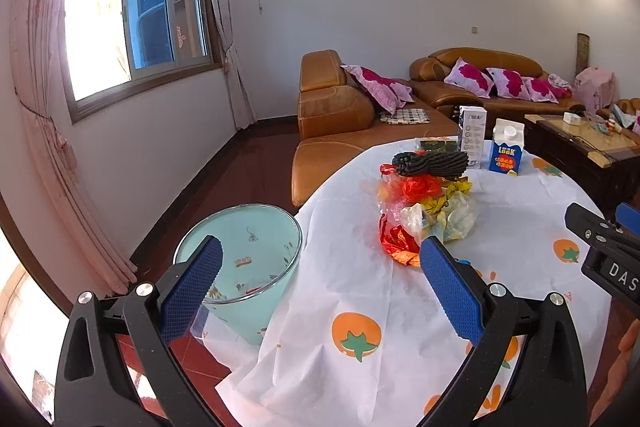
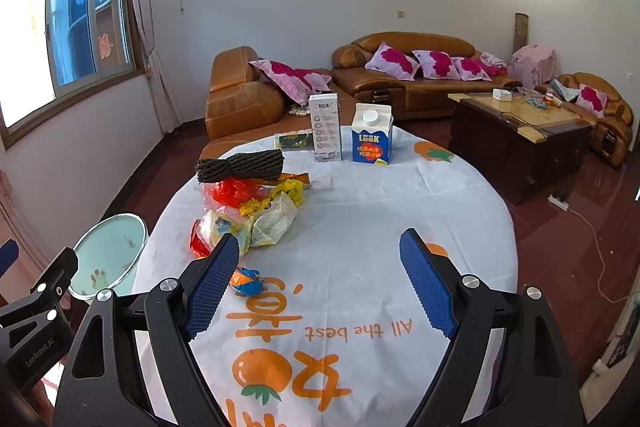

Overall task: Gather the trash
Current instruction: 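Move both open tools back toward the remaining trash pile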

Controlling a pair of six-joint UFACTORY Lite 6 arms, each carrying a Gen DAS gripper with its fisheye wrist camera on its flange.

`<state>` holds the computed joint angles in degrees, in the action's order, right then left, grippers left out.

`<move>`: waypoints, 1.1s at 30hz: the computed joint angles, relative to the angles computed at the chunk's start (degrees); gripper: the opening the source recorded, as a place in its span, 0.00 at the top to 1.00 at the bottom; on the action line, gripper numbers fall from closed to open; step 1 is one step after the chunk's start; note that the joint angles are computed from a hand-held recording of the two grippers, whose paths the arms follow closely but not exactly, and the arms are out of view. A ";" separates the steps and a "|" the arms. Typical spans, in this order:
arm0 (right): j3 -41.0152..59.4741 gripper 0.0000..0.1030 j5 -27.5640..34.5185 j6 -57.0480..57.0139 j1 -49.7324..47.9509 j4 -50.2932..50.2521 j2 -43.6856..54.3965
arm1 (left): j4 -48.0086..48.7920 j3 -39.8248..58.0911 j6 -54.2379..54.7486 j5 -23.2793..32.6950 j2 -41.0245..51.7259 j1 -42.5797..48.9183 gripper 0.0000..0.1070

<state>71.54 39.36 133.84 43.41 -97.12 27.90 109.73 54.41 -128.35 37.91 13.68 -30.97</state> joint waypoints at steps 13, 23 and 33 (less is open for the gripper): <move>-4.30 0.21 0.73 2.32 0.59 -0.79 -2.53 | -2.89 -0.32 1.75 1.99 -0.76 -2.43 0.09; -6.58 0.21 0.50 2.35 0.23 -0.47 -4.58 | -6.69 2.68 6.30 2.63 1.46 -4.15 0.09; -10.87 0.21 1.08 4.47 -1.29 -1.14 -7.46 | -8.52 7.94 10.19 2.67 6.51 -6.37 0.09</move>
